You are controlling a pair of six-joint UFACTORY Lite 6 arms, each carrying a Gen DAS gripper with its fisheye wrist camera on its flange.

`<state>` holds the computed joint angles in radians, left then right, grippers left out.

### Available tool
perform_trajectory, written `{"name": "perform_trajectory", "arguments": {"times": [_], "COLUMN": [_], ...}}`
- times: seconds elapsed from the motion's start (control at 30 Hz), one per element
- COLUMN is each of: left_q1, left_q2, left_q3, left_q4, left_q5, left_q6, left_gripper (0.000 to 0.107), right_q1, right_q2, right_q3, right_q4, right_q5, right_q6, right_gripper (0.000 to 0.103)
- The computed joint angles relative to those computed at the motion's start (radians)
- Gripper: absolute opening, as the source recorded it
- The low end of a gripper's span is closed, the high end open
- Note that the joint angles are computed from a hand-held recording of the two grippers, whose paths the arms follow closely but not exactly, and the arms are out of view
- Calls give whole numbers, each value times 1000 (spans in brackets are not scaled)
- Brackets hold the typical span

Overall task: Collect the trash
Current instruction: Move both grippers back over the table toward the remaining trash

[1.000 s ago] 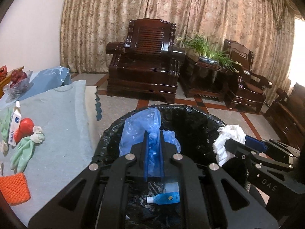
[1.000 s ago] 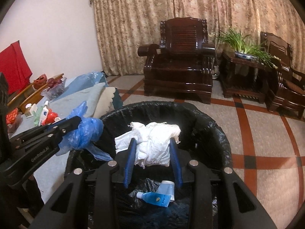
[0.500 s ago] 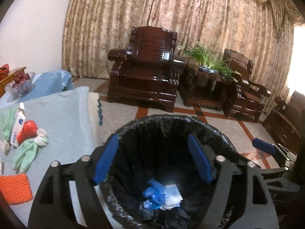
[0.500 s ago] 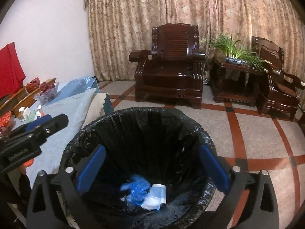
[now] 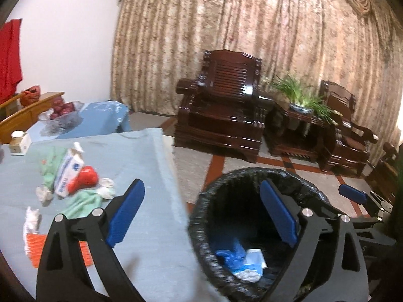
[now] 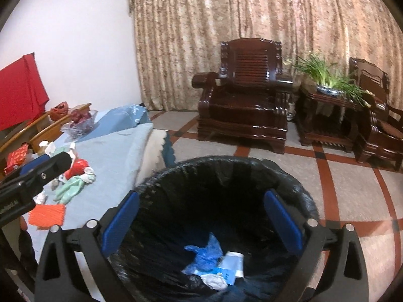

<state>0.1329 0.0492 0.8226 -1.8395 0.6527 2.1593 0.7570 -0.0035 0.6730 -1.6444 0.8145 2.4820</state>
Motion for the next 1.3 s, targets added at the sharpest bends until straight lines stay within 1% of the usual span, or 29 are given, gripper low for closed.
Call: {"name": "perform_trajectory", "arguments": {"times": [0.13, 0.47, 0.83, 1.03, 1.13, 1.2, 1.3], "left_q1": [93, 238, 357, 428, 468, 496, 529], "left_q2": [4, 16, 79, 150, 204, 253, 333], "left_q3": [25, 82, 136, 183, 206, 232, 295], "left_q4": [44, 106, 107, 83, 42, 16, 20], "left_q5": [24, 55, 68, 59, 48, 33, 6], "left_q6": [-32, -51, -10, 33, 99, 146, 153], "left_gripper": [91, 91, 91, 91, 91, 91, 91], "right_q1": [17, 49, 80, 87, 93, 91, 89], "right_q2": [55, 227, 412, 568, 650, 708, 777], "right_q3": [85, 317, 553, 745, 844, 914, 995], "right_q4": [-8, -24, -36, -25, -11, 6, 28], "right_q5": [1, -27, -80, -124, -139, -160, -185], "right_q6": [-43, -122, -179, -227, -266, -299, -331], "right_gripper": [97, 97, 97, 97, 97, 97, 97]}}
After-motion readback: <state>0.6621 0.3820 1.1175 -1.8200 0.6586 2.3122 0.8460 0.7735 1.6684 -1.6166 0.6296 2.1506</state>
